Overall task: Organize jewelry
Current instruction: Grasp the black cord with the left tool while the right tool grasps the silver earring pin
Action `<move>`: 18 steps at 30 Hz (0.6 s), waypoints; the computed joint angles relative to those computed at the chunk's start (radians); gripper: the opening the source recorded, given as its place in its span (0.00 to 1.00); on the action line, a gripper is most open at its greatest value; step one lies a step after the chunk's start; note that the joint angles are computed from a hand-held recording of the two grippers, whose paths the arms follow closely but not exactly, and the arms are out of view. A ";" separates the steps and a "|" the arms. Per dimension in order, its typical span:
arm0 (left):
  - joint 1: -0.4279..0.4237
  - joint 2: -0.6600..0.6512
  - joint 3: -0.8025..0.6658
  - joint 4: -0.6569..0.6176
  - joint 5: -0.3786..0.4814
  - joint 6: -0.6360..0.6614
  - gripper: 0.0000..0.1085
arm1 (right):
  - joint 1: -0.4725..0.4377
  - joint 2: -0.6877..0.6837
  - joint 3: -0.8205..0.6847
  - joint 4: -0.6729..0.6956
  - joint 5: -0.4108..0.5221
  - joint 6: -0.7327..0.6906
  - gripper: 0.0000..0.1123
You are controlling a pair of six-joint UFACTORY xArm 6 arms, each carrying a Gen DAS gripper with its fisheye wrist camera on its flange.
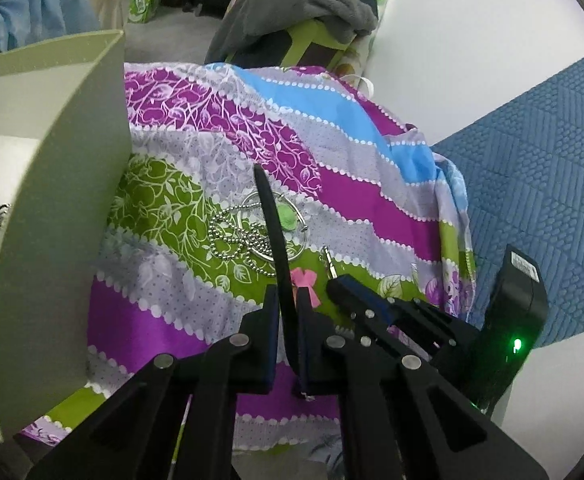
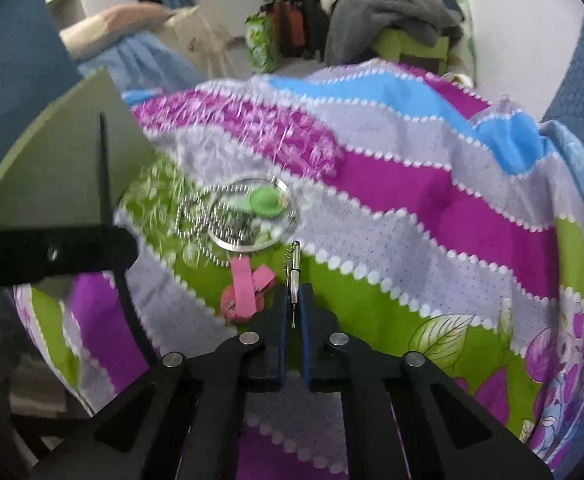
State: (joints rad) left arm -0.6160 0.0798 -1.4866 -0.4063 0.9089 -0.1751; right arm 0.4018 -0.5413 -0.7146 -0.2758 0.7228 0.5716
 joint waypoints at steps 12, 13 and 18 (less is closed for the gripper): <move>0.012 -0.073 0.022 0.027 0.019 0.046 0.04 | 0.077 -0.038 -0.064 -0.101 0.078 0.223 0.03; 0.014 -0.077 0.021 0.025 0.022 0.051 0.04 | 0.081 -0.049 -0.066 -0.098 0.083 0.241 0.03; 0.030 -0.101 0.012 0.010 0.045 0.079 0.04 | 0.128 -0.085 -0.109 -0.156 0.152 0.341 0.03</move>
State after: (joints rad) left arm -0.5860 -0.0212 -1.4743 -0.3961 0.9534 -0.0965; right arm 0.5295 -0.6266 -0.8239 -0.4318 0.8750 0.9123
